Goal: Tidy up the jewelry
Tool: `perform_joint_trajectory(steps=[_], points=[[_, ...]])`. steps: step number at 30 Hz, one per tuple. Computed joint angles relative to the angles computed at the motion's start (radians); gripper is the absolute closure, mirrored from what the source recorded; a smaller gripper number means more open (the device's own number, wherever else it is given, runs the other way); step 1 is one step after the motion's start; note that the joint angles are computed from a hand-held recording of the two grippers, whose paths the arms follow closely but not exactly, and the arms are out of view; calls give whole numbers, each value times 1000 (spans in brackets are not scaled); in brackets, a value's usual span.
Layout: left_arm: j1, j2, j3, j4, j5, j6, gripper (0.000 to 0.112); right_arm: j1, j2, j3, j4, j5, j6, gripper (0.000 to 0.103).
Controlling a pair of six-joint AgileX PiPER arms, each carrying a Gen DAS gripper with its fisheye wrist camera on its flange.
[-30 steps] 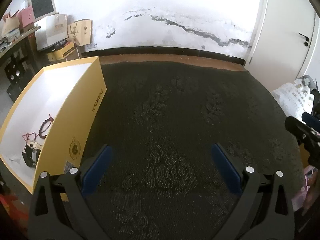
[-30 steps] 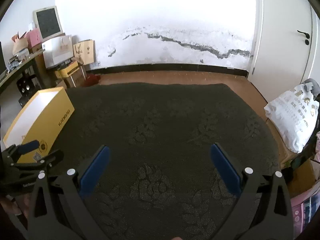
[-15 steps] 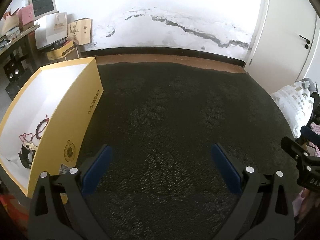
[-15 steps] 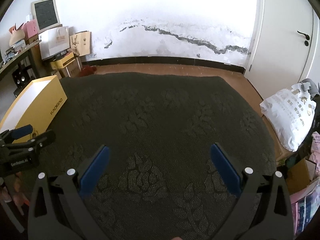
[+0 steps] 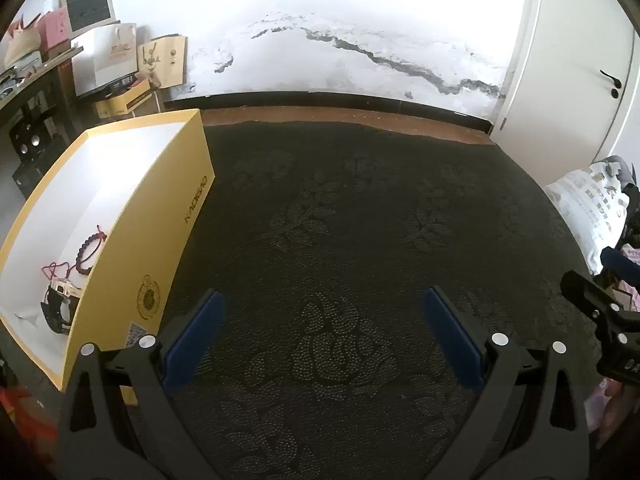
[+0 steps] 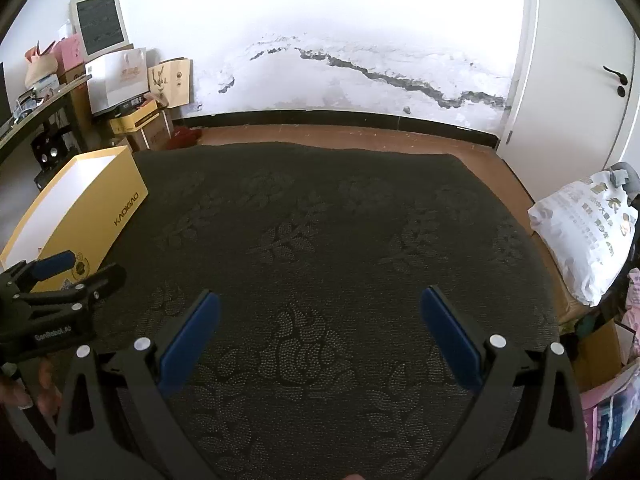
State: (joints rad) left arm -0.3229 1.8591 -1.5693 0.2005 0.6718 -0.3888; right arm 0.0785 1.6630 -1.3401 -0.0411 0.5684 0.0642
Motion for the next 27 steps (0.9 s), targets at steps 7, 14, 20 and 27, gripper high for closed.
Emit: perform_joint_trajectory(steps=[7,14,20,27], points=[[10,-9,11,-8,-7,12,16,2,6,-7,9,4,-3,6],[15,-14,18,-3,-9,13,16,6,18,-18,15,0,-6,6],[22,-21,24,-2,-10,15,16,9,26,-29,18,2,-6,6],[32,-27,33,-7,-17,22,16,11,26,-31,16,2,-4,6]])
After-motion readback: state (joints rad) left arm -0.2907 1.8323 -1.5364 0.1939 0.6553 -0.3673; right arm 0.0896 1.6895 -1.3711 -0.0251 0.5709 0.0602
